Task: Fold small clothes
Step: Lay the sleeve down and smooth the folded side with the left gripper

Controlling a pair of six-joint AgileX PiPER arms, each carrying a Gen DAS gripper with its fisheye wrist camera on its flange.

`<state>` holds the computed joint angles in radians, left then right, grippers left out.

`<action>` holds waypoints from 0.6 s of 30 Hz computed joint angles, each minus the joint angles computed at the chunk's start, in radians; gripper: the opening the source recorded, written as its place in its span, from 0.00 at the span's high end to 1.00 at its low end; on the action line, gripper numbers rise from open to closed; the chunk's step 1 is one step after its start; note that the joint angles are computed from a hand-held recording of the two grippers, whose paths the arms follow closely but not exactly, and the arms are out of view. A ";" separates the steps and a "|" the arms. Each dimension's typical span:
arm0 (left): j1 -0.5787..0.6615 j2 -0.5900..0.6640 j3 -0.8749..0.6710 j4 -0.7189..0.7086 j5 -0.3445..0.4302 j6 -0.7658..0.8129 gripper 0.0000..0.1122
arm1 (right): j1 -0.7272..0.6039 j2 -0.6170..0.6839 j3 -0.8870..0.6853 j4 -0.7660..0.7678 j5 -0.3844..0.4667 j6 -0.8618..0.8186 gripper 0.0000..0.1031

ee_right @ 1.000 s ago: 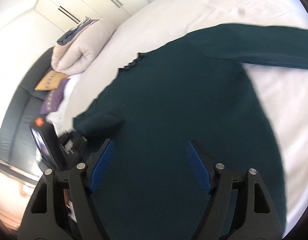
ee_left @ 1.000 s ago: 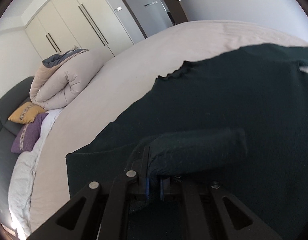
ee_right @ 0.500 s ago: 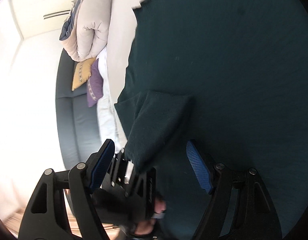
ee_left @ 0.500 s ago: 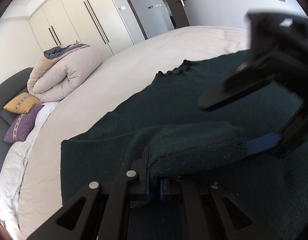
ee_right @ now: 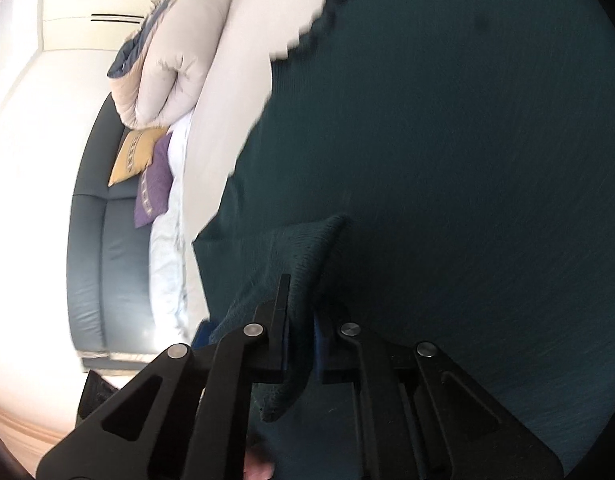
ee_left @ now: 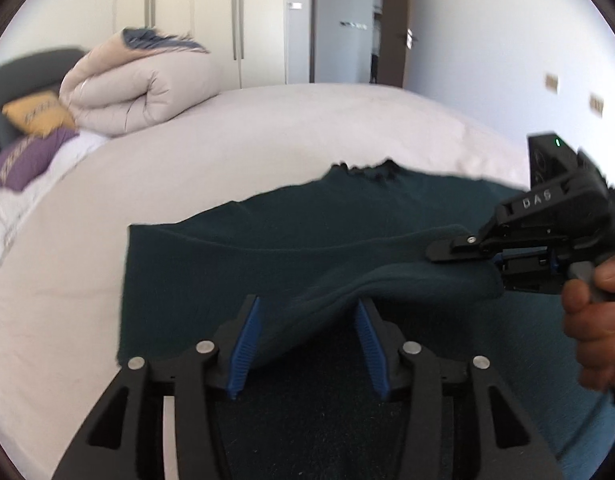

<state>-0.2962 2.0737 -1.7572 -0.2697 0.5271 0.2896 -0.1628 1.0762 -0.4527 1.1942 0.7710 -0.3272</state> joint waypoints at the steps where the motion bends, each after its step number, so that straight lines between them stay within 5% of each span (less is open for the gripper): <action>1: 0.017 0.003 -0.014 -0.034 0.020 0.003 0.55 | -0.018 -0.006 -0.039 -0.071 -0.002 0.041 0.93; 6: 0.141 0.096 -0.186 -0.182 0.183 -0.075 0.57 | -0.040 0.025 -0.215 -0.370 -0.017 0.210 0.93; 9: 0.186 0.161 -0.294 -0.198 0.265 -0.135 0.74 | -0.079 0.067 -0.296 -0.471 -0.015 0.251 0.93; 18: 0.192 0.269 -0.509 -0.113 0.343 -0.238 0.75 | -0.100 0.247 -0.423 -0.584 -0.080 0.323 0.93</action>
<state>-0.1041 2.3425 -2.2657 -0.3825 0.8696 0.0514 -0.2633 1.3235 -0.8758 0.6099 0.6914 -0.0043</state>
